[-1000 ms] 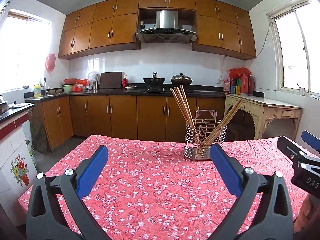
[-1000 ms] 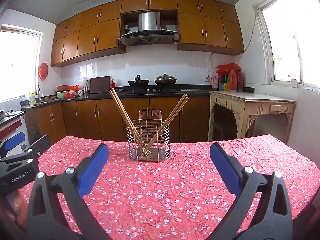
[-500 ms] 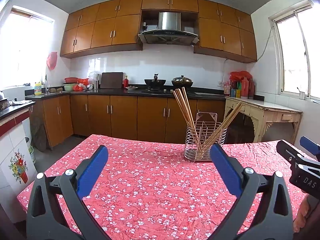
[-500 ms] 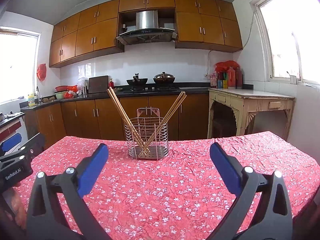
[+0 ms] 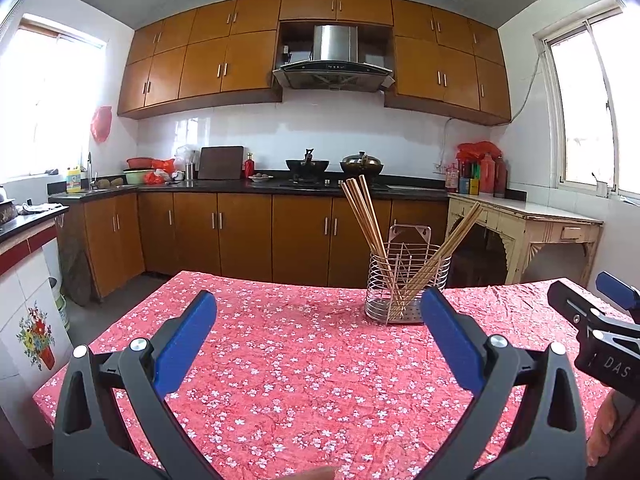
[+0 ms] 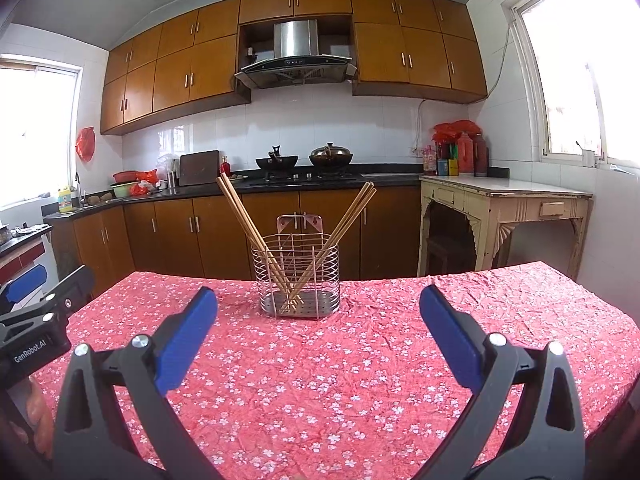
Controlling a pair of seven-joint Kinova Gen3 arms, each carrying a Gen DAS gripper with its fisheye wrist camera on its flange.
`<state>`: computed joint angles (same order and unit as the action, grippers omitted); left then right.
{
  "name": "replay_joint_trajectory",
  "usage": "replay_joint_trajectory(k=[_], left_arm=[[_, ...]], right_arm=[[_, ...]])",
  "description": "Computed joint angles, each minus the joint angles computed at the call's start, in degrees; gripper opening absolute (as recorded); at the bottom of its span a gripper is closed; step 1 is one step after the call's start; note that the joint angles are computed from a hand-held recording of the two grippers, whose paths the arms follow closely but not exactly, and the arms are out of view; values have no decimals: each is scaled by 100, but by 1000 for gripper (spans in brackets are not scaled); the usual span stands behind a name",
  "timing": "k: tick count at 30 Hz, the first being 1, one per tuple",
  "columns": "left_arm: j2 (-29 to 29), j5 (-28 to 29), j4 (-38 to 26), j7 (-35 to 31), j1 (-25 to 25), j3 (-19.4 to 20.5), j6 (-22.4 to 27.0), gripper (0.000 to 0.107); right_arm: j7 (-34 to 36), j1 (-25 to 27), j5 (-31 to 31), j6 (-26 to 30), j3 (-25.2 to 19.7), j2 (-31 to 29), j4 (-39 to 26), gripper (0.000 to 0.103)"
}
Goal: Organize utensils
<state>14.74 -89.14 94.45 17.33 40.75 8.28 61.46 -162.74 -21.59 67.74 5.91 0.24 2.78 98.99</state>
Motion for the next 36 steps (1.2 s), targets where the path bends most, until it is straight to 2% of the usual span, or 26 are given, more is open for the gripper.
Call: replay_joint_trajectory(k=[6, 12, 18, 27, 36], left_arm=[[7, 28, -25, -29, 15, 5, 7, 101], [-1, 65, -50, -74, 7, 3, -20, 101], [-1, 69, -57, -74, 7, -5, -17, 101], [-4, 89, -60, -92, -1, -13, -41, 101], [5, 99, -76, -109, 9, -15, -38, 101]], right_arm=[[-803, -1, 806, 36, -33, -16, 47, 99], [-916, 163, 921, 48, -213, -16, 56, 99], [-1502, 284, 1500, 50, -337, -31, 111, 99], [-1421, 394, 1429, 10, -431, -34, 125, 99], [-839, 305, 830, -56, -289, -17, 93, 99]])
